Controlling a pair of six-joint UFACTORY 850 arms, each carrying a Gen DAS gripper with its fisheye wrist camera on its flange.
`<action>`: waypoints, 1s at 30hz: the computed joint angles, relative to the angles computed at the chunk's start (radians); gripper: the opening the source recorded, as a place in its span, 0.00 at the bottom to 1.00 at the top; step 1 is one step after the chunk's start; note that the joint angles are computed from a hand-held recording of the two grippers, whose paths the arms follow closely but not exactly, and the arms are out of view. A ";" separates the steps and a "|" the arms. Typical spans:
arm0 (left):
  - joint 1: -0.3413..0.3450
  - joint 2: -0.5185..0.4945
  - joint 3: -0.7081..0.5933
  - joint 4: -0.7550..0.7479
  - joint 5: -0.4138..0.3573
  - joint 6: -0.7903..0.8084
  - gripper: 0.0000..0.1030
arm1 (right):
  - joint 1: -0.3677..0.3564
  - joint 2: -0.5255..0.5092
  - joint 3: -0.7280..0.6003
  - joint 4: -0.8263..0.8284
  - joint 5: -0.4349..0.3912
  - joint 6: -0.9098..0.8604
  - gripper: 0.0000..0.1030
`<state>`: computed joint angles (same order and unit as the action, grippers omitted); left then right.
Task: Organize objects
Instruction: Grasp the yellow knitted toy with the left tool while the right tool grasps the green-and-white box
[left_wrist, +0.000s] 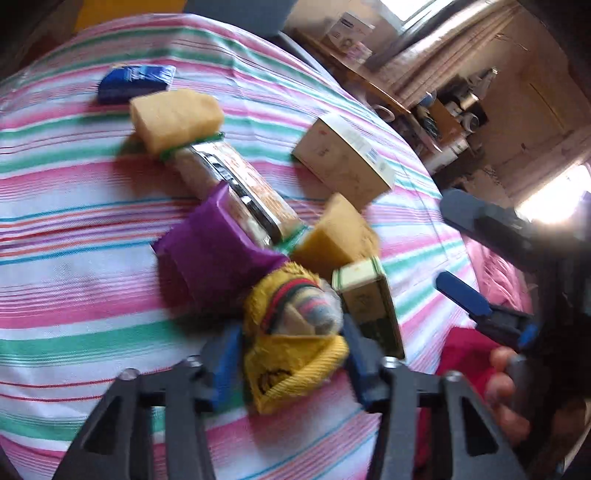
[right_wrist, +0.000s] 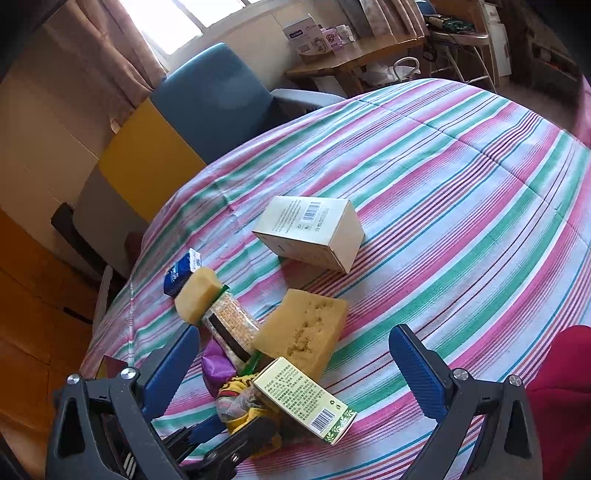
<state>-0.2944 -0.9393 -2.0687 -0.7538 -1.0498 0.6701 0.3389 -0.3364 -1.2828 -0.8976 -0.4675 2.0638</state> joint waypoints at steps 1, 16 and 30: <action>0.006 0.015 0.023 0.000 0.012 0.031 0.37 | -0.004 -0.005 -0.004 0.039 0.008 -0.038 1.00; 0.104 0.210 0.313 -0.007 0.137 0.274 0.34 | -0.012 -0.115 -0.131 0.455 0.002 -0.582 0.86; 0.121 0.227 0.347 -0.039 0.160 0.296 0.32 | 0.006 -0.247 -0.292 0.657 -0.210 -0.920 0.44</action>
